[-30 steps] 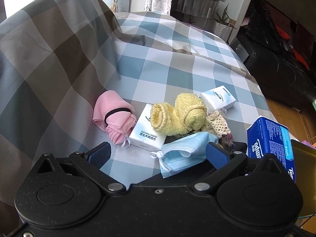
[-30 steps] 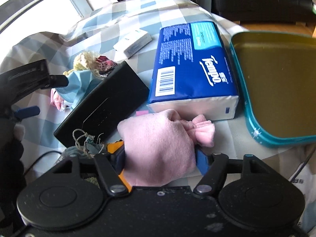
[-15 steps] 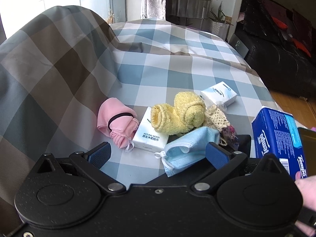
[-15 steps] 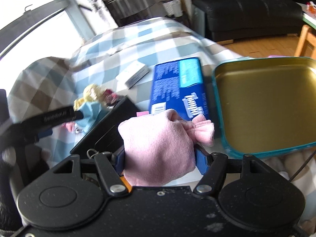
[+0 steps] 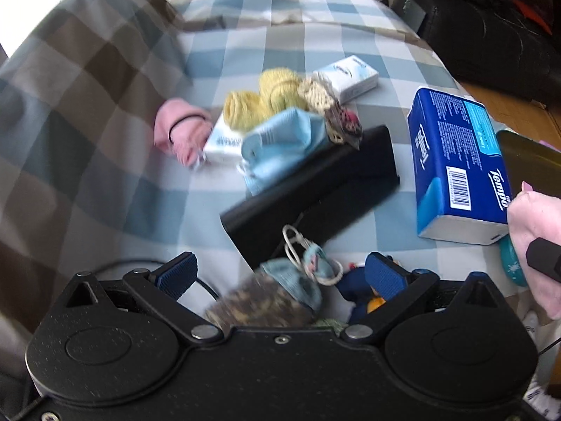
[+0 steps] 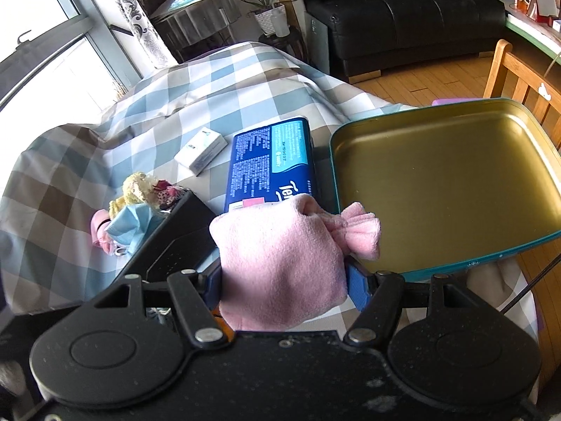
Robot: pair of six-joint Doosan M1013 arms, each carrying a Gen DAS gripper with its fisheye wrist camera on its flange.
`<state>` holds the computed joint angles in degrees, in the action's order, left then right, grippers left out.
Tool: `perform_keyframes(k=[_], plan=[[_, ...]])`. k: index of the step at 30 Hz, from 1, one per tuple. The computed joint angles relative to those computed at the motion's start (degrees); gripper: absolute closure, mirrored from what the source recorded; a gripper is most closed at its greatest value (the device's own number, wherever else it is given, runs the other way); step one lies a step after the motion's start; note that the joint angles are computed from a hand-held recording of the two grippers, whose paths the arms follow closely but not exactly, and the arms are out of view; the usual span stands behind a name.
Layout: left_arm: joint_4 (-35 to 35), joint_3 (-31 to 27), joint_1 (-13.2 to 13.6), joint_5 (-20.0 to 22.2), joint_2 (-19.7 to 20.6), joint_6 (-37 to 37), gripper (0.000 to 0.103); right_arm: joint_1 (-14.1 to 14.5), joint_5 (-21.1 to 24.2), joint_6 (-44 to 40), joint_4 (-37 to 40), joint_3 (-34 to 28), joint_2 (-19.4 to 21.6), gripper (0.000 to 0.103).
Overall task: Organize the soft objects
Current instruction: 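Grasp the blue mesh sachet with the left tool while the right tool lifts the pouch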
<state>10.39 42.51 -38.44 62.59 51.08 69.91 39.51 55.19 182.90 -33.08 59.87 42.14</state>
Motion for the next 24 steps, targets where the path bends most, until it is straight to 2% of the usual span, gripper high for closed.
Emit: perform_keyframes(k=[4, 9, 16, 24], plan=[[2.91, 0.31, -0.51, 1.41, -0.12, -3.67, 0.004, 0.13, -0.87, 0.86, -1.23, 0.85, -0.72, 0.035], [4.84, -3.09, -0.68, 8.19, 1.8, -1.42, 0.004, 0.24, -2.08, 2.3, -2.18, 1.74, -1.38, 0.035], [0.42, -7.15, 0.5, 14.72, 4.66, -2.73, 0.004, 0.5, -3.04, 2.08, -2.72, 1.98, -1.59, 0.035], [1.98, -10.71, 0.14, 19.34, 8.06, -1.78, 0.004, 0.42, -2.56, 2.39, -2.43, 2.21, -1.75, 0.035]])
